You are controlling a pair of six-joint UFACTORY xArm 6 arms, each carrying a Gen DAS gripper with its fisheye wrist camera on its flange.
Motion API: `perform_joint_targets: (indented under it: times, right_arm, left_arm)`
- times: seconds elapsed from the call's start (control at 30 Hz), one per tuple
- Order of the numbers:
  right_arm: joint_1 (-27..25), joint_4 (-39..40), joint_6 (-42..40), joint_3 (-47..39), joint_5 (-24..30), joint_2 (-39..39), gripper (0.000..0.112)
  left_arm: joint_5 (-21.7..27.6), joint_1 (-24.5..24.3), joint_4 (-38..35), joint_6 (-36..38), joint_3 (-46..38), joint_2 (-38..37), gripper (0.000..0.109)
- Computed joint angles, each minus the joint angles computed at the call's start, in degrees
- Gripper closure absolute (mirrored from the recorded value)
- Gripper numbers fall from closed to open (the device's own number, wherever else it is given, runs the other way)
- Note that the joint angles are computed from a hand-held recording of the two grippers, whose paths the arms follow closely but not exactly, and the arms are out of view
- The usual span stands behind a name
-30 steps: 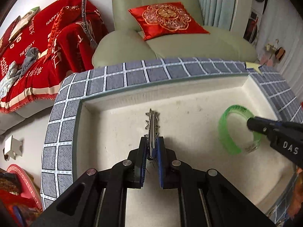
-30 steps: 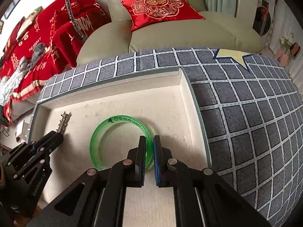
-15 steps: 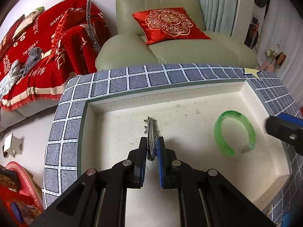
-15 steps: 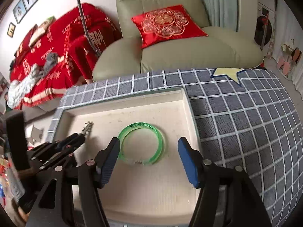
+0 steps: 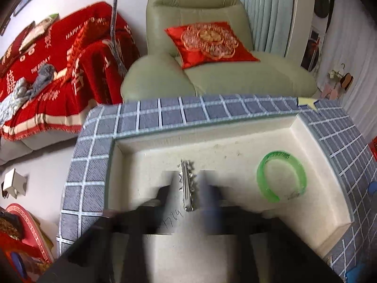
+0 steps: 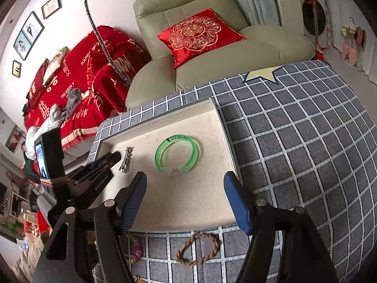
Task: Organize jewelry
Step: 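Open the left gripper to drop the silver clip in the tray while the right withdraws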
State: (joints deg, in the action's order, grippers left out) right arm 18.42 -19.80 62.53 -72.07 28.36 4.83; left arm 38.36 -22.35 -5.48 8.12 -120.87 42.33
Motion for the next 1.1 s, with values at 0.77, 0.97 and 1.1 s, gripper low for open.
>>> perform_joint_targets:
  times: [0.77,0.97,1.1]
  right_arm:
    - [6.0,-5.2,7.1,11.9,2.3,-11.9,0.009]
    - [10.6,-6.9,9.3,14.5,7.2,-13.4,0.009]
    - [13.8,-6.0,10.2,15.2,9.3,-12.3,0.009]
  left_arm:
    - [-13.8,3.5,-17.8,19.9,44.7,-32.5,0.006]
    - [-14.8,5.1,-18.4,22.6,55.0,-38.8,0.006]
    - [-14.8,5.5,-15.3,21.5,59.1,-40.4,0.006]
